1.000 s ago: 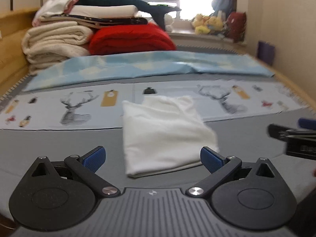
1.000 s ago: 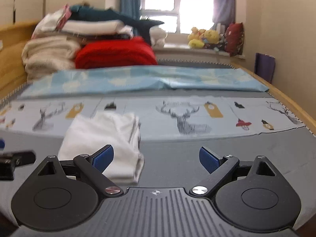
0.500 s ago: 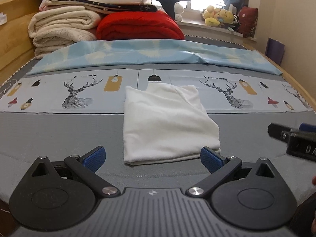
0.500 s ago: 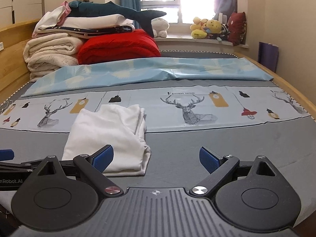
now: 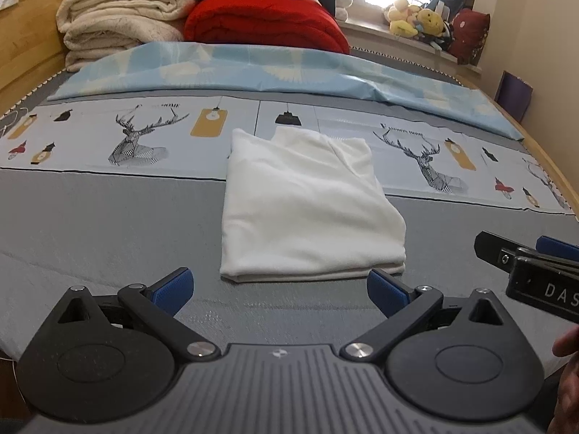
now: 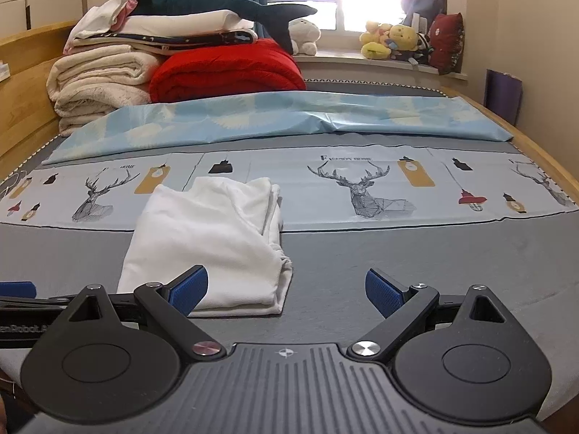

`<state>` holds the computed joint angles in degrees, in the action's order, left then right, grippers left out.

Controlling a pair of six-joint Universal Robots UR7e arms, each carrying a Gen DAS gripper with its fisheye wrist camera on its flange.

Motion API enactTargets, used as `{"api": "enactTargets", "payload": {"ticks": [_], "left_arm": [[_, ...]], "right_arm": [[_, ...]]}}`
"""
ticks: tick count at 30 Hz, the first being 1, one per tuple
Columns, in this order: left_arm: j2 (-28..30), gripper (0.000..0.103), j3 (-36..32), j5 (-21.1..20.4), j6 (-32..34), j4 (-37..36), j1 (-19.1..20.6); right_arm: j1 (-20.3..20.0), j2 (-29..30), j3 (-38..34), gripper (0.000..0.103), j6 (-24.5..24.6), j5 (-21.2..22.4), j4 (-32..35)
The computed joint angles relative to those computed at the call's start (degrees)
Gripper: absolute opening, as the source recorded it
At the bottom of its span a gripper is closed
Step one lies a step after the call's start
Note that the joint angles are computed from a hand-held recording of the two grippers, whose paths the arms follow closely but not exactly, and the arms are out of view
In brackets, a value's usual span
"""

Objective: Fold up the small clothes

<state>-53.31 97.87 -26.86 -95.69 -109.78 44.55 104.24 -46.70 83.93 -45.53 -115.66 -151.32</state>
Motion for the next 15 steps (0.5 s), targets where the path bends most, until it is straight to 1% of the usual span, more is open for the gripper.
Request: {"api": "enactTargets", "payload": {"ticks": [7,10,15], "left_arm": [[0.89,0.102,-0.79,-0.12,1.01,-0.22,0.16],[1.01,0.102,-1.07,-0.16,0.35,0.6,0.15],[1.06,0.102,-1.21,-0.23,0.27,0.84,0.15]], "right_arm": [[0.17,0.06,0.32,0.094,-2.07,-0.41,1.18],[0.27,0.01,0.65,0.094,-3.04,-0.53,1.03],[0.35,-0.05,0.78,0.094,-2.38,-0.61,1.31]]}}
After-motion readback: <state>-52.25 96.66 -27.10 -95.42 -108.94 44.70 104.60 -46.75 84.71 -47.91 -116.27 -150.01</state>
